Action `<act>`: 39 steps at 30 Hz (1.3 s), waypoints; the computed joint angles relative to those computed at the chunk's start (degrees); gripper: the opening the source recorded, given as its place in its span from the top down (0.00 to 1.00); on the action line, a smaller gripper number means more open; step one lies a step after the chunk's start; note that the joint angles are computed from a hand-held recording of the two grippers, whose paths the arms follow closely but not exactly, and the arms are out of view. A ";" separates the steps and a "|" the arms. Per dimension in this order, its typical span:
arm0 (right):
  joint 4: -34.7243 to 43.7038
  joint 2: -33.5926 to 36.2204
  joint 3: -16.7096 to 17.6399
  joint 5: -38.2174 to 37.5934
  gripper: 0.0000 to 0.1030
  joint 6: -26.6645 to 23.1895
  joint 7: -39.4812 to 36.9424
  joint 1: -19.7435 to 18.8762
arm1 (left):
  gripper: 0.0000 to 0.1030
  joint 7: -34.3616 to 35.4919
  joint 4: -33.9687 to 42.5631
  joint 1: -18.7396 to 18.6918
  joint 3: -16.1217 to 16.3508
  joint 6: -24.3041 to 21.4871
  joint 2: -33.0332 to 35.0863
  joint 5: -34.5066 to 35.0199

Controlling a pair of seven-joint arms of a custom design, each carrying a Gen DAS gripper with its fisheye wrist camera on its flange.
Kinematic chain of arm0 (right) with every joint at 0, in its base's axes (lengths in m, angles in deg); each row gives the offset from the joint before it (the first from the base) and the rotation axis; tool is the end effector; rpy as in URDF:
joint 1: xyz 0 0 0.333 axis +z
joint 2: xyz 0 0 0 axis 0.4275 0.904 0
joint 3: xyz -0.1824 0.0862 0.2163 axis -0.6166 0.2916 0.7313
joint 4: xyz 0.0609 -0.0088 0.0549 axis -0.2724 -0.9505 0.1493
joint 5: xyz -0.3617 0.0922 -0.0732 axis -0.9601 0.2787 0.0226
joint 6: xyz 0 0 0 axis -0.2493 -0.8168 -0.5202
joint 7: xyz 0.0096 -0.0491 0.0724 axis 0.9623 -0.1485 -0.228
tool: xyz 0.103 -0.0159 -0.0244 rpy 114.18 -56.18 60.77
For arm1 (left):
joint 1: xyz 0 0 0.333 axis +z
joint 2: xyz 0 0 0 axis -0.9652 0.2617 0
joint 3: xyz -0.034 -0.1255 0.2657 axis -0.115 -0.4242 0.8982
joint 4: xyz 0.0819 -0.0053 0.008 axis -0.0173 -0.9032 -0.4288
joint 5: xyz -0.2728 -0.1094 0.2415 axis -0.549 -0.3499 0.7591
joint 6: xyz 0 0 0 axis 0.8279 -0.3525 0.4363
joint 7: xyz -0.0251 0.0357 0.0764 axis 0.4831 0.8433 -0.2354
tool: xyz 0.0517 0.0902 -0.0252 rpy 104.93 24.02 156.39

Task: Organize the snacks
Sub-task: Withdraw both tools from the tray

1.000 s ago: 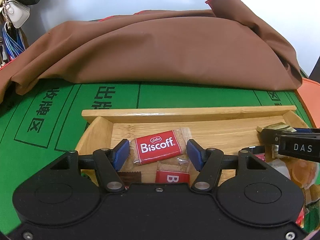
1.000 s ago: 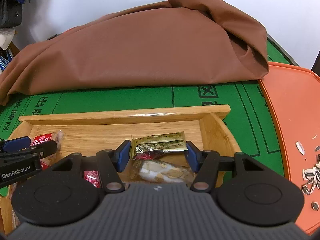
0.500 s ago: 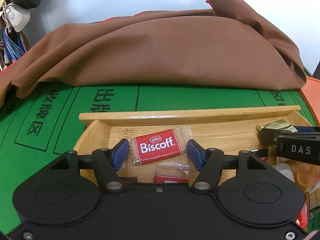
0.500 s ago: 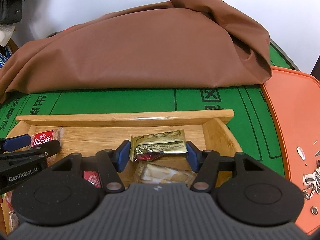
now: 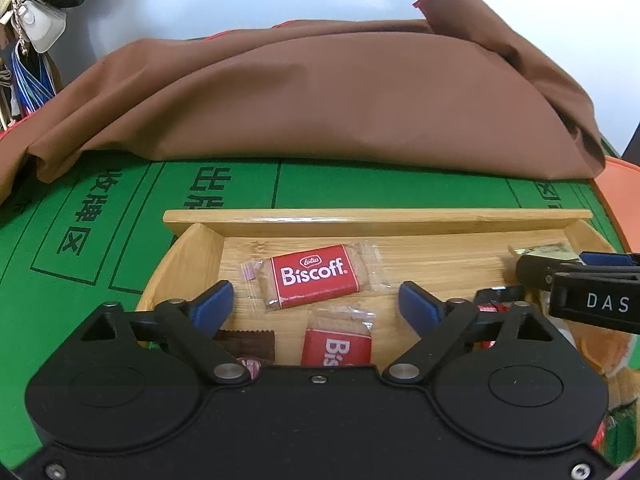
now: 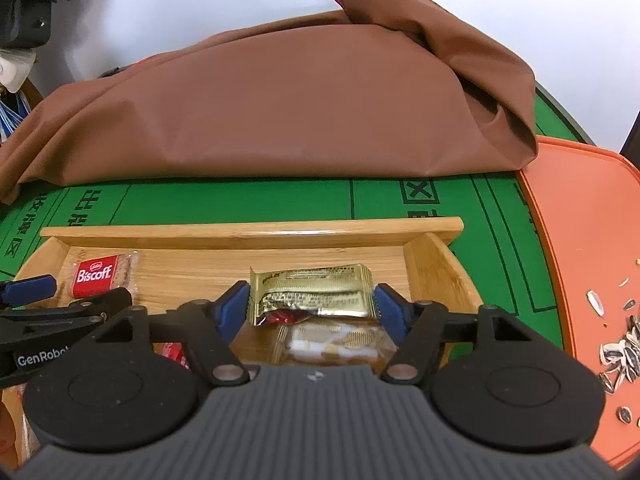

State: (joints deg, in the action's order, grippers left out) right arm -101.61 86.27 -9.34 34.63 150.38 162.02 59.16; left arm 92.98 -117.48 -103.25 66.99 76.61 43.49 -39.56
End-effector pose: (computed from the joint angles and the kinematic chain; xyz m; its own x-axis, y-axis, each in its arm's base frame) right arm 0.6310 0.4540 0.4889 0.5072 -0.8610 -0.0369 -0.6904 -0.3803 -0.6154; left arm 0.5417 -0.3724 0.4787 0.4769 -0.8785 0.0285 -0.6791 -0.3888 -0.6225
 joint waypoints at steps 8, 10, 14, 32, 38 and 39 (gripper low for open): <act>-8.80 -6.82 0.42 -1.08 0.13 4.61 -0.25 0.00 | 0.12 0.00 -0.48 -1.32 -0.90 -2.94 -1.91 1.61; -11.46 -8.75 0.70 -1.39 0.11 6.10 -0.41 -0.08 | 0.11 -0.87 -1.18 -1.67 -1.28 -3.61 -2.78 2.14; -17.88 -13.13 1.29 -1.89 0.08 9.64 -0.52 -0.52 | 0.09 -2.39 -3.24 -1.86 -2.22 -3.84 -4.95 3.17; -41.79 -28.98 5.96 3.67 0.01 21.06 -7.66 -5.18 | 0.02 -8.91 -11.42 -2.50 -7.85 -5.13 -13.27 6.45; -47.33 -32.80 7.33 8.51 0.01 23.72 -12.21 -6.60 | 0.01 -10.90 -13.04 -3.07 -9.45 -5.70 -14.86 7.57; -48.35 -33.45 7.51 9.44 0.01 24.30 -12.98 -6.78 | 0.01 -11.26 -13.25 -3.23 -9.72 -6.00 -15.03 7.64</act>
State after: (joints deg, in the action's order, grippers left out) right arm -149.96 52.81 -1.83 44.07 174.68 149.04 52.38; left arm 81.73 -130.73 -106.48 57.27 70.61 28.46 -31.91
